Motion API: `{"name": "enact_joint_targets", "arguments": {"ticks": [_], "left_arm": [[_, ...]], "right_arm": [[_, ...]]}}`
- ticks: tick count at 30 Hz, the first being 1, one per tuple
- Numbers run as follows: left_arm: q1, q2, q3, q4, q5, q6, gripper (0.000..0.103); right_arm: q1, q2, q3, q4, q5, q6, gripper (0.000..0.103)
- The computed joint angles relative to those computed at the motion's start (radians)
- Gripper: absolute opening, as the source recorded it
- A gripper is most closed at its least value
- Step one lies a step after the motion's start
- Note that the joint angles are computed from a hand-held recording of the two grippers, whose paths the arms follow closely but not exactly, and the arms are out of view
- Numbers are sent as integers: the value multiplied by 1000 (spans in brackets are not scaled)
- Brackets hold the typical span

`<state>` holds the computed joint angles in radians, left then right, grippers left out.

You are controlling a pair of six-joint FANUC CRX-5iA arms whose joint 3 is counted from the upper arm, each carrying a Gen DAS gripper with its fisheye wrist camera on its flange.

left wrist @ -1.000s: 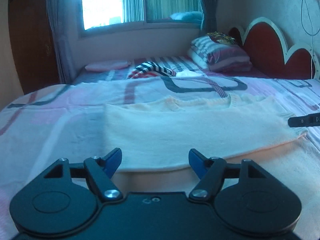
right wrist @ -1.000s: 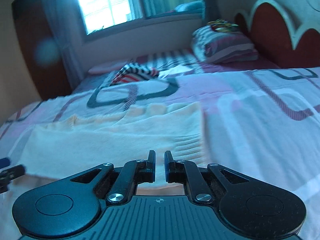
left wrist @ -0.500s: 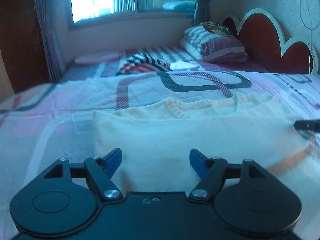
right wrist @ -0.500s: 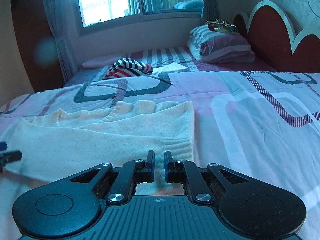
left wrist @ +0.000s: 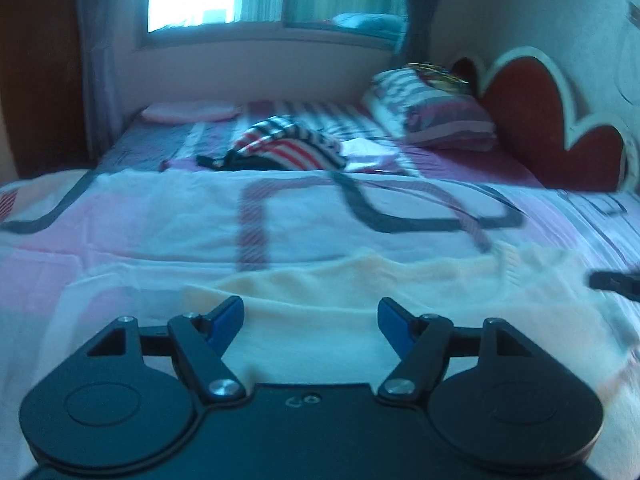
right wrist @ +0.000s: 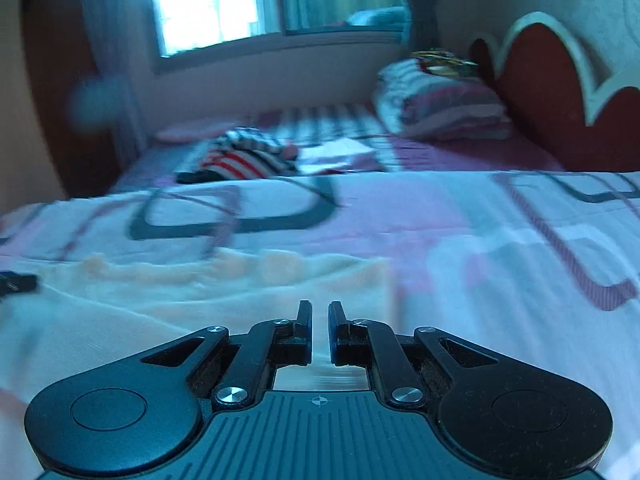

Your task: Fold small clothes

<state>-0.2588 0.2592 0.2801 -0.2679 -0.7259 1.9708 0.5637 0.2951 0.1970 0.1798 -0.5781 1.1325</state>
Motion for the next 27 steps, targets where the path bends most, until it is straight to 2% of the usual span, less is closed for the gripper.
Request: {"name": "enact_joint_targets", "arguments": {"ticks": [3, 5, 6, 7, 9, 11, 14, 16, 18, 20, 22, 25, 27], "left_arm": [[-67, 28, 30, -33, 8, 18, 71], [-88, 53, 53, -22, 3, 5, 70], [-107, 74, 94, -70, -48, 38, 68], [-112, 87, 113, -89, -80, 46, 72], [-85, 66, 68, -59, -55, 38, 72], [-68, 34, 30, -99, -58, 58, 73], [-27, -25, -43, -100, -44, 66, 73], [-2, -47, -77, -66, -25, 45, 73], [-19, -46, -60, -102, -49, 51, 72], [-56, -47, -36, -162, -84, 88, 70], [-72, -69, -60, -152, -54, 86, 71], [-121, -84, -69, -204, -74, 118, 71], [-134, -74, -61, -210, -125, 121, 72]], "right_arm": [[47, 27, 78, -157, -33, 173, 8], [67, 49, 108, -186, -50, 193, 8], [80, 63, 112, -140, -61, 153, 7], [78, 75, 126, -147, -82, 157, 8], [54, 77, 142, -215, -105, 199, 8], [50, 51, 77, -110, -78, 149, 8], [11, 10, -15, 21, -58, 26, 8], [-25, -7, -27, -19, -55, 27, 8], [-37, -6, -9, -63, -71, 60, 8], [-21, -18, -22, -14, -72, 26, 8], [-5, -48, -51, -14, -56, 37, 8], [23, -94, -110, -20, -42, 77, 9], [31, -104, -150, 27, -36, 44, 9]]}}
